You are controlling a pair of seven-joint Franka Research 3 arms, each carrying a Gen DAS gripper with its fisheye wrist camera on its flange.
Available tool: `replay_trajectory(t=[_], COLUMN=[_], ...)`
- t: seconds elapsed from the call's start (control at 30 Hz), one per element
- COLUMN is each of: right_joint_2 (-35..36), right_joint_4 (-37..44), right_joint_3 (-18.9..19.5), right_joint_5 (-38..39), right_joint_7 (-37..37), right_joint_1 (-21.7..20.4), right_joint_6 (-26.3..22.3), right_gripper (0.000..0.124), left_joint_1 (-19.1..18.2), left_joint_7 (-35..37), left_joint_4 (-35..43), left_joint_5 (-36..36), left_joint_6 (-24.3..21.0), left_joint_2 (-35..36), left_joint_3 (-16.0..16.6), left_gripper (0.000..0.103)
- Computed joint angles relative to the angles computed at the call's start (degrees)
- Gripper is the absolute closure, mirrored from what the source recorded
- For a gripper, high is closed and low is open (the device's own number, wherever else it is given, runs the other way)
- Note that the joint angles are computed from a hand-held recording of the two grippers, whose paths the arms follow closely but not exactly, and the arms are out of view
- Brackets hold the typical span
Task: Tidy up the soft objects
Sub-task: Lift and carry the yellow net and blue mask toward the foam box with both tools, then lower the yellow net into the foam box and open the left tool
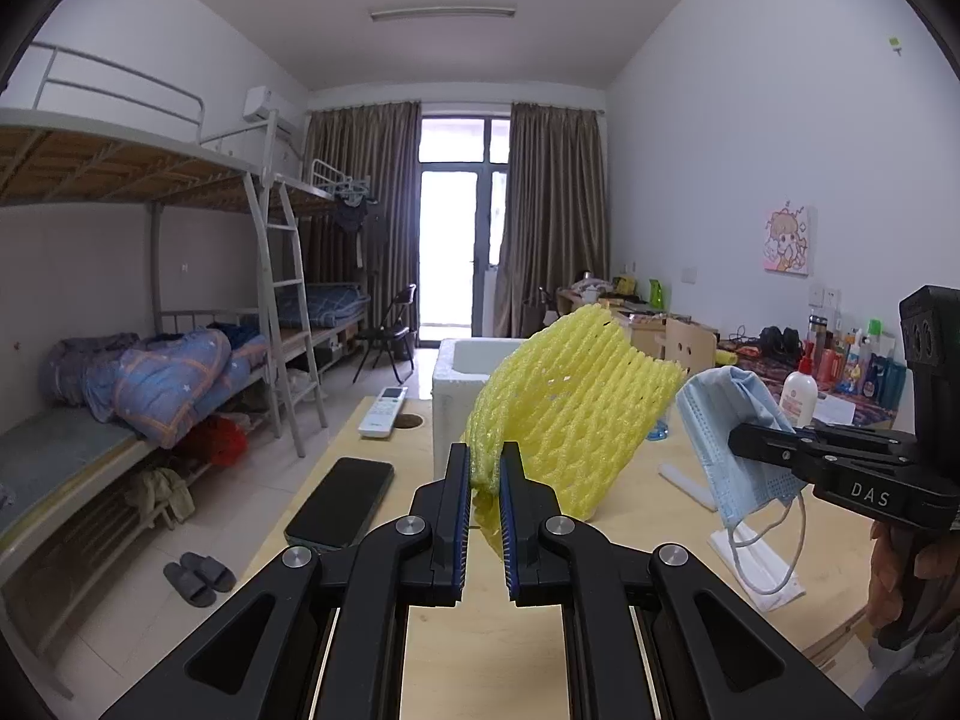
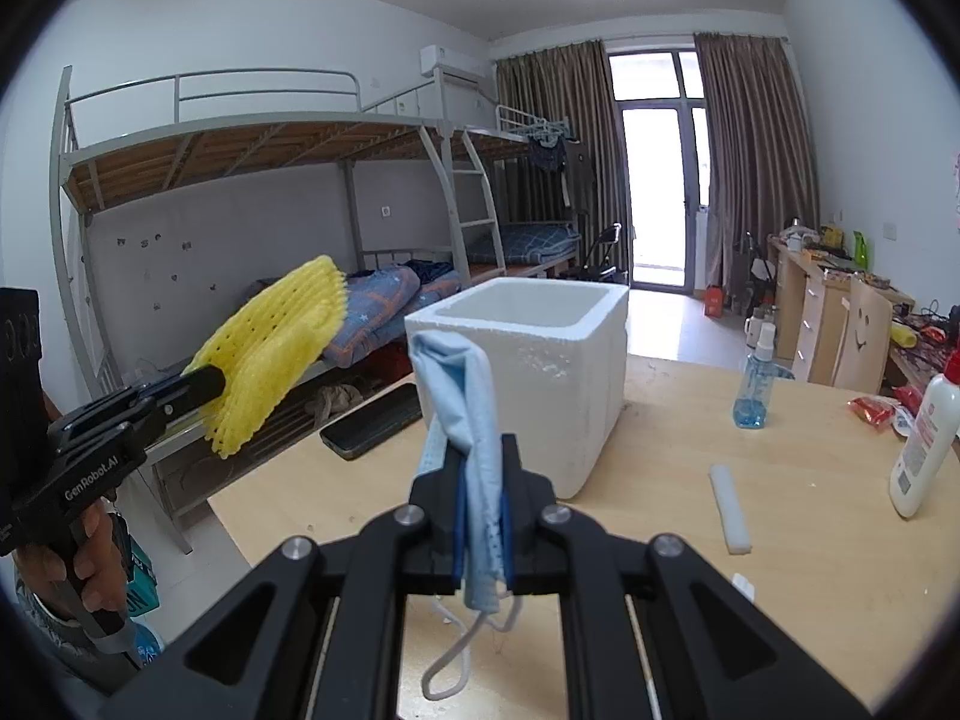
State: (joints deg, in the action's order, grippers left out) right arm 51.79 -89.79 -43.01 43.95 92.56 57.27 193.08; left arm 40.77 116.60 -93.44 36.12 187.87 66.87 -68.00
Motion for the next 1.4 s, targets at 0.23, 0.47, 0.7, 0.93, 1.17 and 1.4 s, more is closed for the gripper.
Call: replay_trajectory(t=[0.23, 0.47, 0.7, 0.93, 1.17, 1.4], right_joint_2=[0.68, 1.19, 0.79, 1.24, 2.14, 3.93], right_joint_4=[1.58, 3.75, 5.50, 9.25, 14.71, 21.72], right_joint_3=[-0.70, -1.23, -0.73, -0.08, 2.07, 5.27], right_joint_5=[-2.21, -6.75, -12.36, -18.50, -24.38, -29.75], right_joint_7=[2.64, 8.25, 12.34, 15.87, 19.15, 22.33], right_joint_1=[-1.16, -3.13, -5.33, -8.39, -12.90, -18.17], right_joint_6=[-2.63, -4.53, -6.09, -8.32, -10.88, -14.46], right_gripper=[0.112, 0.112, 0.112, 0.112, 0.112, 0.112], left_joint_1=[-2.53, -5.46, -9.37, -13.55, -18.35, -24.33], left_joint_7=[2.35, 7.36, 10.78, 14.96, 18.44, 21.64], left_joint_4=[3.56, 8.22, 12.89, 19.67, 26.77, 35.30], left_joint_5=[-2.38, -7.60, -13.20, -18.71, -23.88, -28.49], left_joint_6=[-2.80, -6.26, -7.42, -11.21, -14.17, -17.90], left_joint_2=[0.42, 1.19, 0.11, 0.88, 1.24, 1.90], left_joint_3=[-0.31, -1.12, 0.60, 0.89, 2.91, 6.16], left_gripper=[0.093, 0.093, 0.093, 0.093, 0.093, 0.093])
